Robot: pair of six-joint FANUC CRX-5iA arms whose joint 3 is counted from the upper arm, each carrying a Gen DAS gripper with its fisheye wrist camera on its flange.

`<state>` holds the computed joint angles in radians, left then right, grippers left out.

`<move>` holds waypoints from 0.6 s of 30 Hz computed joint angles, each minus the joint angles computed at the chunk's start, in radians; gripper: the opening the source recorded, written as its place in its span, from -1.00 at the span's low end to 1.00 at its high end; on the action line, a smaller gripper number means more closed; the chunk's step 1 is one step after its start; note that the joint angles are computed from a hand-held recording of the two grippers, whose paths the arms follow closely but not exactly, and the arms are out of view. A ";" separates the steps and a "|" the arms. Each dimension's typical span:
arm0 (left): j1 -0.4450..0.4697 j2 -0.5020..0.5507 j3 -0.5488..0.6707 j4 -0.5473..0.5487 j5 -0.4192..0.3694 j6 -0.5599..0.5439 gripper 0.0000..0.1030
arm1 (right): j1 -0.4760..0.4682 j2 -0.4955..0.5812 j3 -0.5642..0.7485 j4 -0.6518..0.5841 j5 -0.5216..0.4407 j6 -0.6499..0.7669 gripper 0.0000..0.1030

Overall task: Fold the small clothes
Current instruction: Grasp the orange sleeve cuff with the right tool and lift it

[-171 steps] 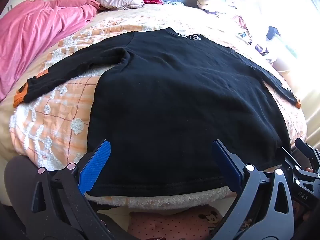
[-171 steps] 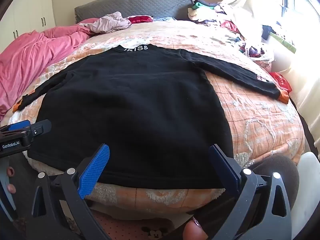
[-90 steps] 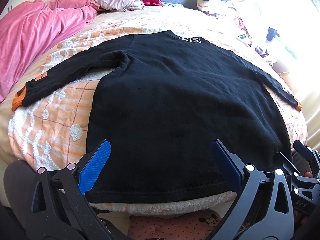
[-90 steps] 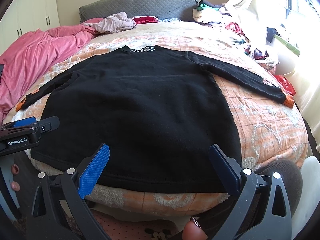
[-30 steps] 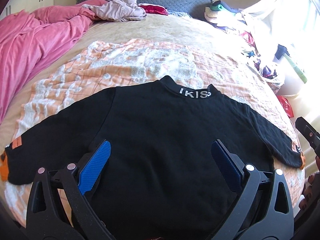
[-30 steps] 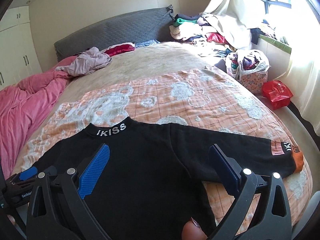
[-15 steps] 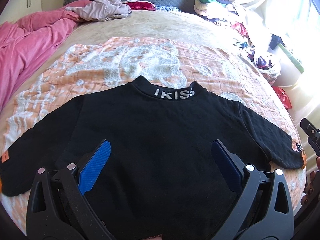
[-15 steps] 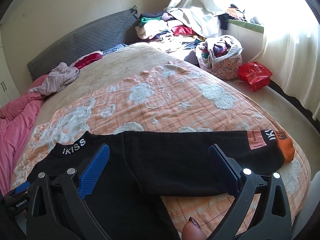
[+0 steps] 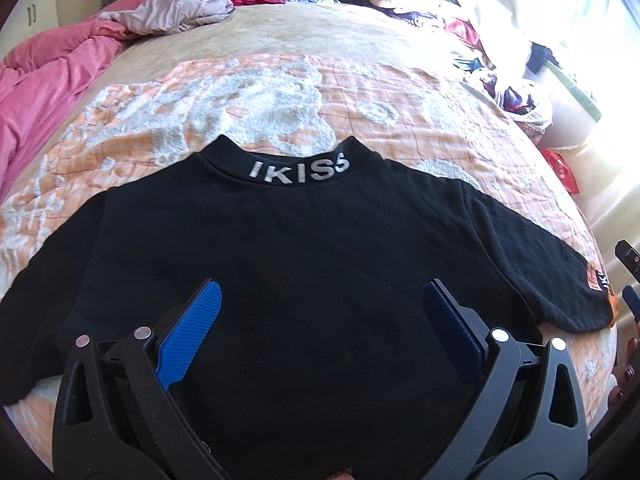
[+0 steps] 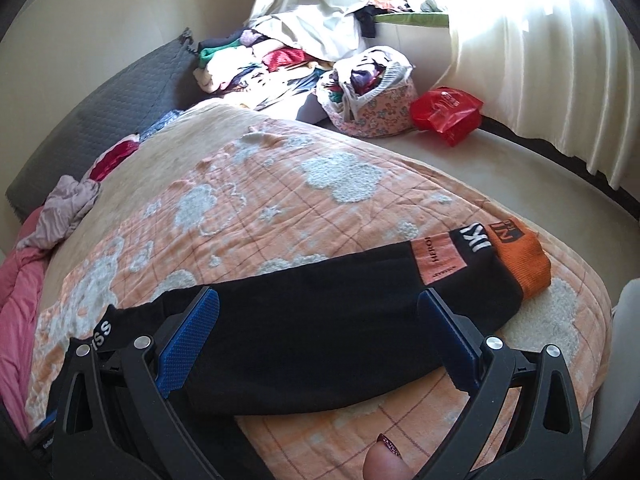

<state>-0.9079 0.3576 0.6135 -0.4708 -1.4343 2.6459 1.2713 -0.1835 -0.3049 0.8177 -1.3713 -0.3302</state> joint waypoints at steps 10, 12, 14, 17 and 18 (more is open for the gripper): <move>0.016 0.019 0.002 0.039 0.044 -0.026 0.84 | -0.028 -0.101 -0.100 -0.048 -0.081 -0.243 0.92; 0.022 0.023 0.005 0.043 0.054 -0.034 0.84 | -0.029 -0.099 -0.102 -0.056 -0.111 -0.254 0.92; 0.028 0.035 0.019 0.052 0.051 -0.049 0.84 | -0.034 -0.103 -0.104 -0.075 -0.130 -0.266 0.92; 0.037 0.058 0.044 0.060 0.047 -0.069 0.84 | -0.054 -0.130 -0.129 -0.134 -0.106 -0.344 0.92; 0.042 0.067 0.050 0.068 0.050 -0.076 0.84 | -0.063 -0.136 -0.133 -0.159 -0.099 -0.364 0.92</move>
<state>-0.8662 0.4248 0.6637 -0.4027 -1.3840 2.5695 1.2082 -0.3192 -0.4383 0.6582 -1.4698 -0.6943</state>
